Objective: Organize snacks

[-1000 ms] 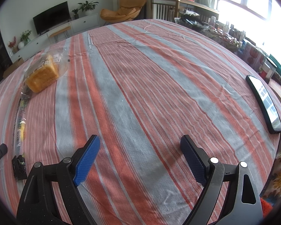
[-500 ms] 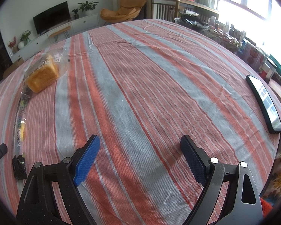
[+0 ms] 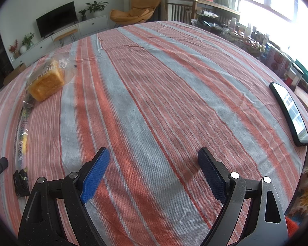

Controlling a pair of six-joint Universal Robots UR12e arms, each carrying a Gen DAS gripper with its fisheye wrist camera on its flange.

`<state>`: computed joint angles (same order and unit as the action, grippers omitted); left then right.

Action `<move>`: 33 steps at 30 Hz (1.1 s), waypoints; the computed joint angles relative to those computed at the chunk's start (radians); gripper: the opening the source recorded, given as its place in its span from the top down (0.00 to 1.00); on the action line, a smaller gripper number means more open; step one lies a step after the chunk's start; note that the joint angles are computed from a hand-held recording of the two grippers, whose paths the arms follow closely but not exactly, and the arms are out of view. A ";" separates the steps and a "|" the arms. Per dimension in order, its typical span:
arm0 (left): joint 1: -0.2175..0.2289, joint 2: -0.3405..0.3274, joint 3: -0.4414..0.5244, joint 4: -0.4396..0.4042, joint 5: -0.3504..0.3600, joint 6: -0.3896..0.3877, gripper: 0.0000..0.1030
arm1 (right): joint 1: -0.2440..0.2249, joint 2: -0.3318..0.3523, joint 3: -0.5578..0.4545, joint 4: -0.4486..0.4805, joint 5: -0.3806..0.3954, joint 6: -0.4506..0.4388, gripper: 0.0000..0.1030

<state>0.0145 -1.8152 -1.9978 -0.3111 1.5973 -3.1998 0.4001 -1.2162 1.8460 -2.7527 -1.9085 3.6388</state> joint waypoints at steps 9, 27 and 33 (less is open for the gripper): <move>0.003 0.008 0.027 -0.103 -0.010 -0.016 0.00 | 0.000 0.000 0.000 -0.001 0.001 0.001 0.13; -0.066 -0.080 0.168 -0.188 -0.047 -0.065 0.07 | 0.000 0.001 -0.001 -0.001 0.003 0.000 0.12; -0.064 -0.085 0.167 -0.199 -0.007 -0.017 0.00 | 0.000 0.001 -0.001 -0.002 0.003 0.001 0.12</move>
<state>-0.0499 -1.9006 -1.8311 -0.5098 1.5903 -3.2167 0.3997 -1.2155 1.8453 -2.7544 -1.9054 3.6395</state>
